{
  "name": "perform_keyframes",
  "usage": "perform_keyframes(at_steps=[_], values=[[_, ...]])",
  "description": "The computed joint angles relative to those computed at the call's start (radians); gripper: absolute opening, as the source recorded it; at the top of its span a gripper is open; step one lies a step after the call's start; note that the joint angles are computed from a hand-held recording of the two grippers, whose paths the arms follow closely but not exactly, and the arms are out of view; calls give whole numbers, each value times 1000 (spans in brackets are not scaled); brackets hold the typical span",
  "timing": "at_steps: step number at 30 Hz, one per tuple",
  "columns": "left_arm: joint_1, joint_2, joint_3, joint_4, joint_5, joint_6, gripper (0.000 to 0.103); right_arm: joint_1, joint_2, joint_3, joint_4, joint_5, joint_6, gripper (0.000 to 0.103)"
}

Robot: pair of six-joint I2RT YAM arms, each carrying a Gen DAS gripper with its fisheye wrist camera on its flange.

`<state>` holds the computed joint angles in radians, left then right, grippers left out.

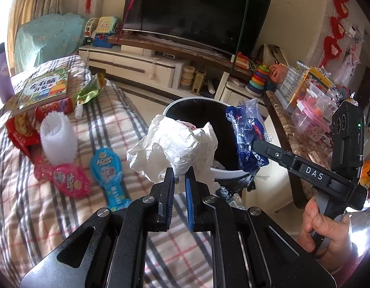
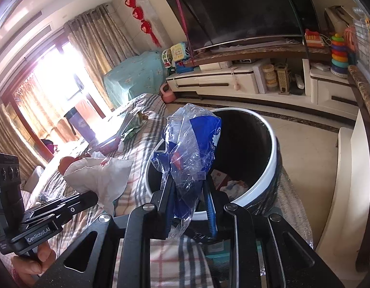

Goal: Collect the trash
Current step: 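Carry the tissue and plastic bag in both tools over the bin, then open both tools to drop the tissue and plastic bag into the bin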

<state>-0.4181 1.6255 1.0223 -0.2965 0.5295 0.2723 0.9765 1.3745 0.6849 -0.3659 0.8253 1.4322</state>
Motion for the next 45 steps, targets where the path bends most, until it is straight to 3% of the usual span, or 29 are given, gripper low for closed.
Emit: perform_keyframes(at_steps=[45], values=[[-198,214,225,-4,-125,-75,9,-229,-142,-123,69,-122,-213,25]])
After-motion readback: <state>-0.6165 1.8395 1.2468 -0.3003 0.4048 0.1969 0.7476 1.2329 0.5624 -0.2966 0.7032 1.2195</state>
